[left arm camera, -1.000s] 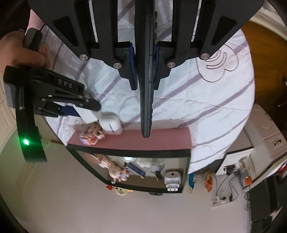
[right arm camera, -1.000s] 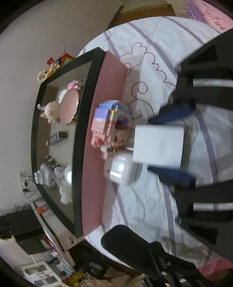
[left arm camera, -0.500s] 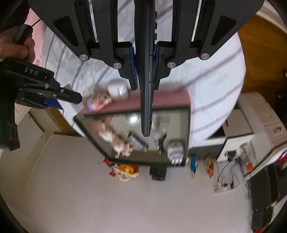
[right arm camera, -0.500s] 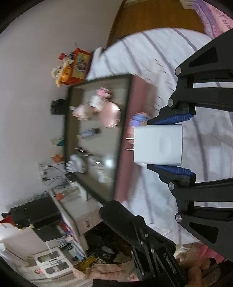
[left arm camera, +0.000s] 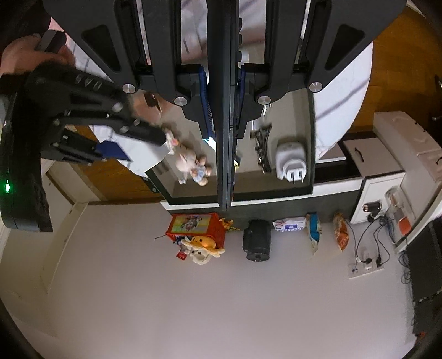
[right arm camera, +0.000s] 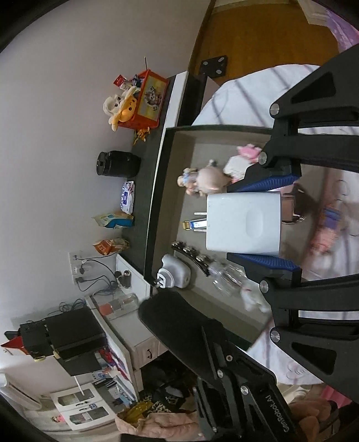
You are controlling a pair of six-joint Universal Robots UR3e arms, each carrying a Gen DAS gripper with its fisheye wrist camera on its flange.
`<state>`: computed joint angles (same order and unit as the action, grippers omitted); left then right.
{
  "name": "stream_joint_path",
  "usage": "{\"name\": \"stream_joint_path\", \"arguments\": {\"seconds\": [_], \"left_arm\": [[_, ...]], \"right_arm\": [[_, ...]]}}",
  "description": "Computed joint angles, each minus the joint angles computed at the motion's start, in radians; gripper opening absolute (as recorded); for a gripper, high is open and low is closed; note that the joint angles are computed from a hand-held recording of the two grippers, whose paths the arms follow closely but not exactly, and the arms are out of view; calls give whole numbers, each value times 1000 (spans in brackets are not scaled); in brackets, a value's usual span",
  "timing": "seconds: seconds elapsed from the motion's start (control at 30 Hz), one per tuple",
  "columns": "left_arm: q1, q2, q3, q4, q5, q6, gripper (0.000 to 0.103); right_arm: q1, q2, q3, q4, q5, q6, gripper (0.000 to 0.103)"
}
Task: Organize rigid objects
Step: 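Carry the remote and charger into the box and open both tools, then withdraw both tools from the box toward the bed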
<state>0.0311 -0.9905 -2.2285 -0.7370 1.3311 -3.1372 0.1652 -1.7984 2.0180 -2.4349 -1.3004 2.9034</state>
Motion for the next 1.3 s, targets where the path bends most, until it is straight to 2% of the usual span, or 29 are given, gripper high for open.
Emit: {"name": "stream_joint_path", "arguments": {"seconds": [0.23, 0.47, 0.53, 0.57, 0.6, 0.63, 0.67, 0.8, 0.83, 0.87, 0.9, 1.0, 1.13, 1.2, 1.3], "left_arm": [[-23, -275, 56, 123, 28, -8, 16], [-45, -403, 53, 174, 61, -25, 17], [-62, -398, 55, 170, 93, -36, 26], [-70, -391, 56, 168, 117, -44, 41], [-68, -373, 50, 166, 124, -47, 70], [-54, -343, 34, 169, 111, -43, 83], [-42, -308, 16, 176, 102, -40, 96], [-49, -158, -11, 113, 124, -48, 100], [-50, -123, -15, 96, 126, -50, 101], [-62, -76, -20, 73, 143, -59, 103], [-71, -36, -23, 54, 159, -72, 103], [-160, 78, -7, -22, 297, -142, 103], [-319, 173, 27, -127, 481, -257, 103], [-411, 204, 44, -178, 568, -334, 103], [-612, 211, 79, -272, 744, -505, 103]], "right_arm": [[40, 173, -55, -52, -44, 9, 41], [62, 261, -69, -61, -94, 9, 42], [61, 259, -65, -61, -94, 7, 46], [60, 248, -57, -62, -104, 7, 54], [59, 241, -53, -61, -105, 5, 64], [52, 222, -39, -63, -94, 0, 85], [47, 201, -26, -61, -89, -5, 87], [43, 117, 10, -48, -100, 5, 88], [34, 89, 21, -45, -97, 11, 92], [19, 33, 48, -42, -84, 20, 103], [16, -7, 63, -40, -87, 27, 103], [-32, -136, 105, 11, -45, 35, 103], [-117, -362, 150, 147, 30, 23, 103], [-182, -495, 161, 261, 88, -11, 103], [-359, -743, 146, 547, 231, -134, 103]]}}
